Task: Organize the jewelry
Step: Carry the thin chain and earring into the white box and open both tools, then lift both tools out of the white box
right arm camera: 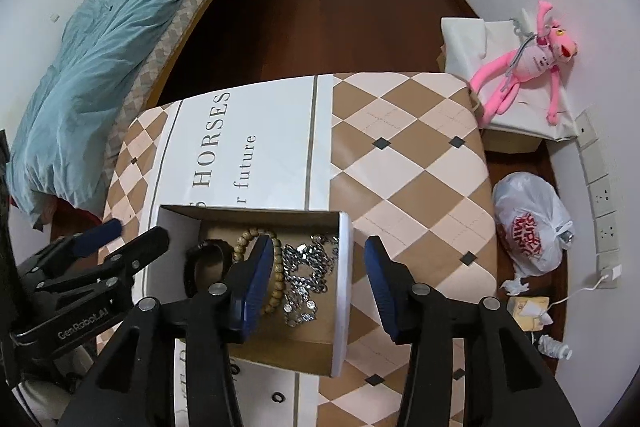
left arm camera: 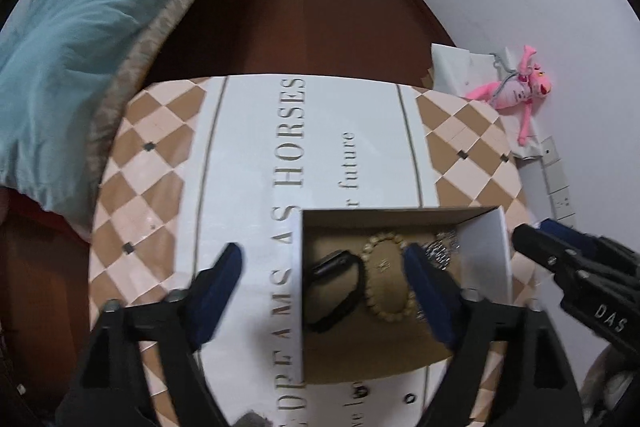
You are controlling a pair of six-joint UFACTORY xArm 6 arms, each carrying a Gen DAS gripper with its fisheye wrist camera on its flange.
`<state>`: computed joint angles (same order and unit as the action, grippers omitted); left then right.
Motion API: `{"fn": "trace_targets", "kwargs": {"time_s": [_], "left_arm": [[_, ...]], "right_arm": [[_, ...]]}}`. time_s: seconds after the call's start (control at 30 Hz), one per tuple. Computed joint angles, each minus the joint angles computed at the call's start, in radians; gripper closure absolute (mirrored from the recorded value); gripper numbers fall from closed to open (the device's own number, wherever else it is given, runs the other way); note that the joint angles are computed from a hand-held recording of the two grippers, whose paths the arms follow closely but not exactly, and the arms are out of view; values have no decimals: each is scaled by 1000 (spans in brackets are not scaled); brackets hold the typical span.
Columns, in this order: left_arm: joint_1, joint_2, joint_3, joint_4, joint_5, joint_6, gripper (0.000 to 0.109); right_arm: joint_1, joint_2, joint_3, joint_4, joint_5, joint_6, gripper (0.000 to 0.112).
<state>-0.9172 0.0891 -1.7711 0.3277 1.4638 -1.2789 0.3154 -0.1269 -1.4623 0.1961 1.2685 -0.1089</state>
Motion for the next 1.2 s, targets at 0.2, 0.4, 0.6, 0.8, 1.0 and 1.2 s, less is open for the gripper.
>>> {"fn": "trace_targets", "kwargs": {"time_s": [0.2, 0.4, 0.6, 0.8, 1.0, 1.2], "left_arm": [[-67, -12, 11, 71, 91, -53, 9], [-117, -24, 22, 98, 140, -96, 7], [-164, -28, -16, 131, 195, -123, 7], [-240, 29, -165, 212, 294, -126, 7], [-319, 93, -323, 295, 397, -125, 7], [-396, 162, -486, 365, 489, -122, 7]], "right_arm": [[31, -108, 134, -116, -47, 46, 17], [55, -211, 257, -181, -75, 83, 11], [70, -281, 293, -212, -82, 120, 11], [85, -364, 292, -240, -88, 147, 11], [91, -453, 269, -258, -72, 163, 11], [102, -518, 237, -260, -36, 169, 11]]}}
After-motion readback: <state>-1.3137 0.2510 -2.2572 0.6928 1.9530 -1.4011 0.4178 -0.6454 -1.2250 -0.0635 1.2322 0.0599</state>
